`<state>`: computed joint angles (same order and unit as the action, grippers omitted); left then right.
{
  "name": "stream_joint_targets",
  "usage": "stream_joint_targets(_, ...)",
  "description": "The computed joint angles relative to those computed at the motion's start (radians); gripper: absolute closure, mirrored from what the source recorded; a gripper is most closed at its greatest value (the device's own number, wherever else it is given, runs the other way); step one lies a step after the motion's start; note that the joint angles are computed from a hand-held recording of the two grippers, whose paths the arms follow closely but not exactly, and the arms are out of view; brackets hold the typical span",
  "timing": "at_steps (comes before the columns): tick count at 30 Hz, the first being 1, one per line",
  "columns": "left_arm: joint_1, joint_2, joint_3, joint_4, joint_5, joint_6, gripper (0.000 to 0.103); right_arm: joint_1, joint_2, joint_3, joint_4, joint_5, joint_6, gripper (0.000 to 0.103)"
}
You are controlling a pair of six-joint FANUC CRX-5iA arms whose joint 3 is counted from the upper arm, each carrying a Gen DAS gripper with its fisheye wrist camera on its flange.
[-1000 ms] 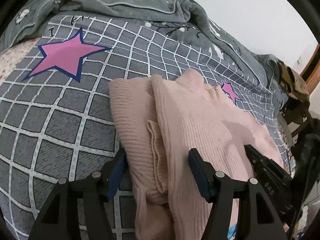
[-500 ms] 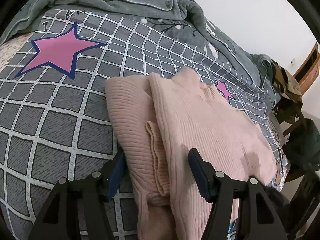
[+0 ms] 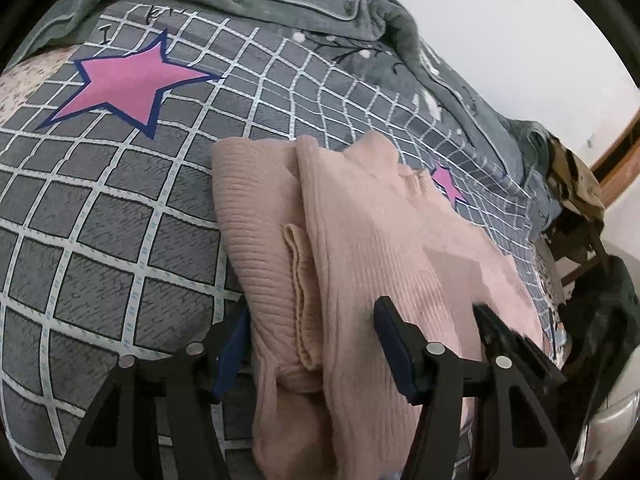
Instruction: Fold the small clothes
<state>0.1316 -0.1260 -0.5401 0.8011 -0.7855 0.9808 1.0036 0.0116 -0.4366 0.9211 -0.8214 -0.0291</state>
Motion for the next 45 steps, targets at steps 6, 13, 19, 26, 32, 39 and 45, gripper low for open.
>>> stream_joint_targets(6,-0.013,0.017,0.037,-0.056,0.007,0.167,0.076,0.064,-0.106,-0.039,-0.167,0.010,0.155,0.086)
stream_joint_targets(13,-0.049,-0.011,0.134,-0.216,-0.021,0.404,0.081,0.056,-0.337,-0.220,-0.178,0.152,0.156,0.085)
stream_joint_targets(19,-0.155,-0.006,0.268,-0.304,-0.044,0.561,0.081,-0.047,-0.420,-0.262,-0.213,0.199,0.184,0.085)
stream_joint_targets(26,-0.356,0.075,0.432,-0.434,-0.035,0.709,0.081,-0.127,-0.567,-0.341,-0.227,0.146,0.162,0.082)
stream_joint_targets(32,-0.517,0.227,0.546,-0.475,-0.060,0.737,0.081,-0.127,-0.656,-0.370,-0.295,0.040,0.213,0.082)
stream_joint_targets(39,-0.552,0.280,0.571,-0.443,-0.104,0.677,0.070,-0.120,-0.702,-0.380,-0.332,0.014,0.274,0.082)
stream_joint_targets(45,-0.479,0.151,0.472,-0.445,-0.010,0.659,0.039,-0.171,-0.677,-0.345,-0.371,0.160,0.372,0.071)
